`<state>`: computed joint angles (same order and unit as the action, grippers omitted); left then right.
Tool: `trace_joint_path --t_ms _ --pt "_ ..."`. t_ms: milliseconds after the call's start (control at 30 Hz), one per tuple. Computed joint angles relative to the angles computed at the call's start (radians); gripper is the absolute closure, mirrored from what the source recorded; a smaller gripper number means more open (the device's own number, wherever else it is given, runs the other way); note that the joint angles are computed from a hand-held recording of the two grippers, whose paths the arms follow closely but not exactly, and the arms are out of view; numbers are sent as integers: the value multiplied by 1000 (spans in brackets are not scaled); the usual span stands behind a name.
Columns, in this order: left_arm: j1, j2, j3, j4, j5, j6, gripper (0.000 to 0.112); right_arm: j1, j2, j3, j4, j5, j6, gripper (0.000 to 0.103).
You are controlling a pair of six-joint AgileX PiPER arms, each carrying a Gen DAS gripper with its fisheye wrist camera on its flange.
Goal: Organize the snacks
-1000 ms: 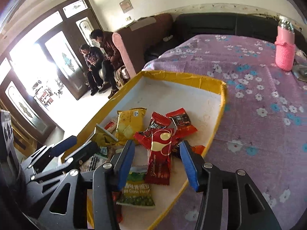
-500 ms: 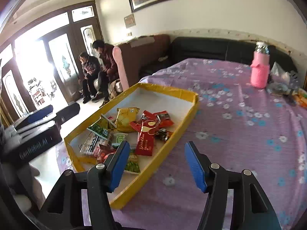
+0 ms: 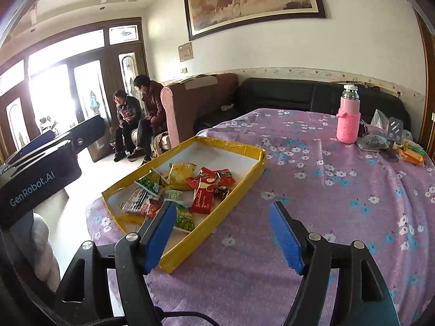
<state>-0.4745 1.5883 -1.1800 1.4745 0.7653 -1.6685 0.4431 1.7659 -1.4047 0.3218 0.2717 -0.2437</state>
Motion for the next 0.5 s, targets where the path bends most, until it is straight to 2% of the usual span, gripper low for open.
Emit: trace_joint_path --t_ms 133,300,500 --pt "-3 25 -30 -68 -26 78 9 0 -3 23 21 -4 -20 29" --pt "45 56 -65 -258 -132 235 9 -7 15 27 59 9 -48 29" --pt "59 97 -95 -380 -149 327 9 -7 42 15 63 23 -49 29"
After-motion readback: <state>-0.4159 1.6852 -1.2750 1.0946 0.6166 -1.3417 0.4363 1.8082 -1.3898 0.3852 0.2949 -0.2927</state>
